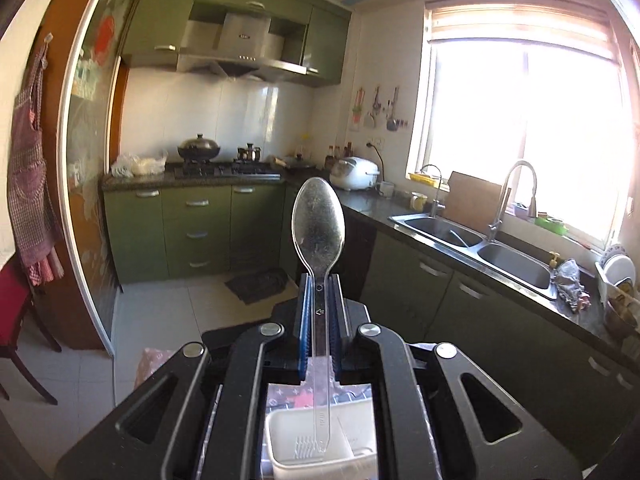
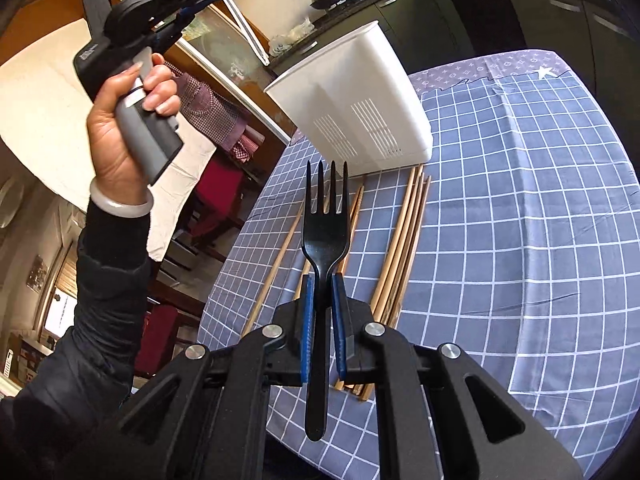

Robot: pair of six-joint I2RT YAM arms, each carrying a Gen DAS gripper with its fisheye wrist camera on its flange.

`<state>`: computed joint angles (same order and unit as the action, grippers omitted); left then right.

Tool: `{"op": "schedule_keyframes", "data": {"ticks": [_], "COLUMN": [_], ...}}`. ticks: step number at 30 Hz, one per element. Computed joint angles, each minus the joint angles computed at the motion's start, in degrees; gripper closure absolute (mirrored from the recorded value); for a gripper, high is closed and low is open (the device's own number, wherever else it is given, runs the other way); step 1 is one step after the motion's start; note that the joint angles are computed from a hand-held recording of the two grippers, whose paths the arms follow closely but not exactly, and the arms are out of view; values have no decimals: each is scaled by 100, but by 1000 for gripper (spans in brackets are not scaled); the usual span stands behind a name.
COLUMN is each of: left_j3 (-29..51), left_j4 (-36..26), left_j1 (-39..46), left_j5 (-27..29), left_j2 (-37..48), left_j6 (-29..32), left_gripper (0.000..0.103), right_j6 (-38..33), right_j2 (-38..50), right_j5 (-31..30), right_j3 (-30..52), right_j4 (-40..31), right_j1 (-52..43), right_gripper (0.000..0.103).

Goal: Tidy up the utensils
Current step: 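Drop the spoon into the white caddy with the left gripper while the right drops the fork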

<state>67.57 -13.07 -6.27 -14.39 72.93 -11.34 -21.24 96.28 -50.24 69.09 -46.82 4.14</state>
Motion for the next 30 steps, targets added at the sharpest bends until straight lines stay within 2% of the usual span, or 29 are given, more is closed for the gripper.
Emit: {"op": "schedule_keyframes", "data": {"ticks": [4,10,12,18,21,24,27,30], "left_j3": [-309,-987,-1231,-1719,-1959,-2289,-2505,-2585], "left_j4": [456,539,587,439,104,-259,-711,-1190], "left_j1": [-146,-144,-102,37,99,106,96,297], "left_j5": [-215,-127,-96,241,345,388,311,487], "left_j2": [193,166,64,-656,-1370,-2191,-2864,-3326], "left_j6": [143,157,253,192,125,155,285,329], "left_gripper": [95,92,83,82,82,78,78,78], "right_j6": [-25,106,300,1225,1930,2521,2793,2774], "right_j2": [-184,-436,-498,-296,-120,207,802,1538], "right_j5": [-38,37,162,403,859,1579,2324,2966], "right_j3": [64,362,566,1534,1989,2358,2939,3675], "right_j4": [-42,33,167,838,1649,2623,3095,3150], "right_j1": [-98,-49,56,444,708,1020,1334,1624], "right_gripper": [93,93,93,93,93,93,93,93]}}
